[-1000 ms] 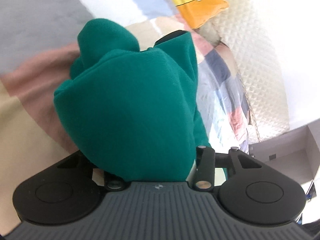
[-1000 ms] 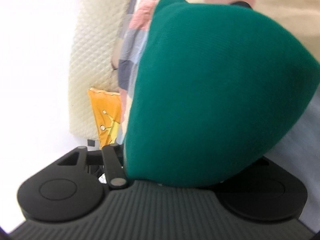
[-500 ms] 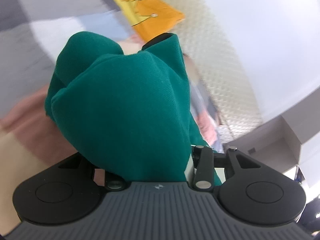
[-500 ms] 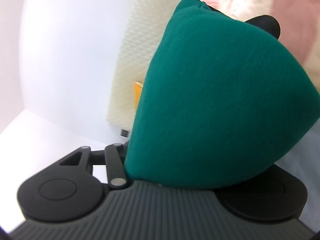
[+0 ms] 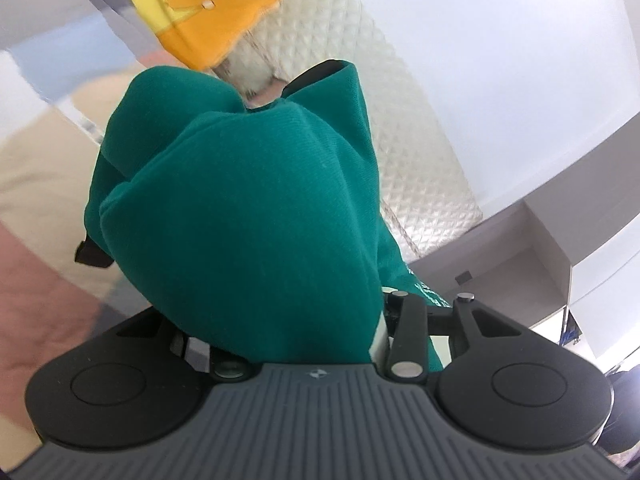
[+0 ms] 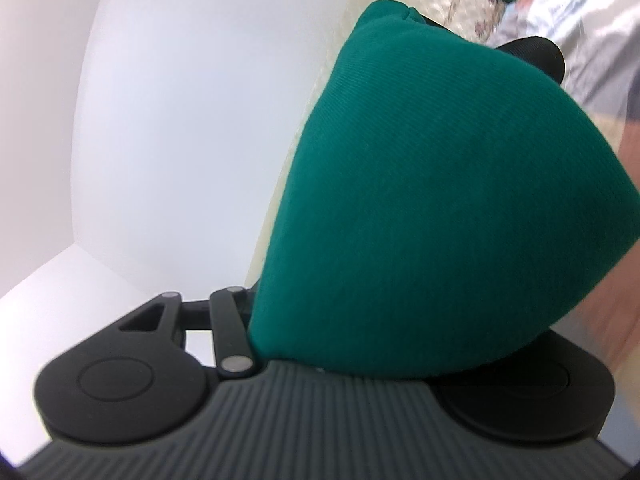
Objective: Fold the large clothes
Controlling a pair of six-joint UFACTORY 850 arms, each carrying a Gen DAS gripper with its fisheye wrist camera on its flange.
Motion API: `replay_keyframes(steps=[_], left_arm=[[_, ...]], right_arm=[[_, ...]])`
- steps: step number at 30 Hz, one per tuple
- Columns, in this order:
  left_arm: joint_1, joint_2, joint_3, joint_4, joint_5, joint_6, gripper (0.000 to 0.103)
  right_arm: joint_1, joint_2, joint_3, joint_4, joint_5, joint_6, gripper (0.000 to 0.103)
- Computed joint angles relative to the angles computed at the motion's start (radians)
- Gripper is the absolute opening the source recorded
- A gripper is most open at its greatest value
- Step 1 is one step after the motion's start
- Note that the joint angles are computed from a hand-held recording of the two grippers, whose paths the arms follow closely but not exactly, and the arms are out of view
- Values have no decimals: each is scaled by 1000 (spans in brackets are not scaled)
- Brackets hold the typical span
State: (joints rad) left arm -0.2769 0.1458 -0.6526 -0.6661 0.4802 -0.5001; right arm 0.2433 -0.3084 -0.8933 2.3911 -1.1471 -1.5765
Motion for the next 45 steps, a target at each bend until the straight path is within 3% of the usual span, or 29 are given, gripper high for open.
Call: replay_keyframes(steps=[4, 8, 14, 18, 20, 22, 25, 29, 34, 37, 41, 45], left_arm=[[33, -180, -151, 121, -36, -122, 47], [46, -344, -294, 114, -83, -87, 47], [63, -520, -413, 230, -83, -207, 47], [88, -614, -469, 330, -100, -274, 47], [85, -643, -471, 278, -65, -177, 47], [72, -655, -451, 232, -35, -100, 47], [87, -666, -426, 310, -49, -211, 47], [65, -629, -358, 337, -12, -226, 50], [79, -609, -309, 489, 11, -352, 53], [73, -597, -271, 506, 40, -376, 58], [69, -586, -241, 501, 69, -394, 67], [65, -557, -235, 468, 13, -352, 74]], right_arm=[[-31, -62, -75, 5, 34, 0, 57], [-54, -132, -155, -25, 106, 13, 57], [-39, -269, -289, -8, 171, -1, 57], [-28, -187, -136, 27, 153, -23, 57], [-25, -216, -124, 41, 143, -17, 57], [-14, -233, -108, 54, 151, -1, 57], [8, -217, -49, 84, 162, 1, 57], [14, -201, -29, 63, 195, 29, 57], [7, -238, -57, 46, 205, 27, 61], [-3, -313, -139, 31, 209, 49, 62], [0, -323, -156, 32, 229, 69, 63], [-7, -341, -189, -11, 252, 148, 65]])
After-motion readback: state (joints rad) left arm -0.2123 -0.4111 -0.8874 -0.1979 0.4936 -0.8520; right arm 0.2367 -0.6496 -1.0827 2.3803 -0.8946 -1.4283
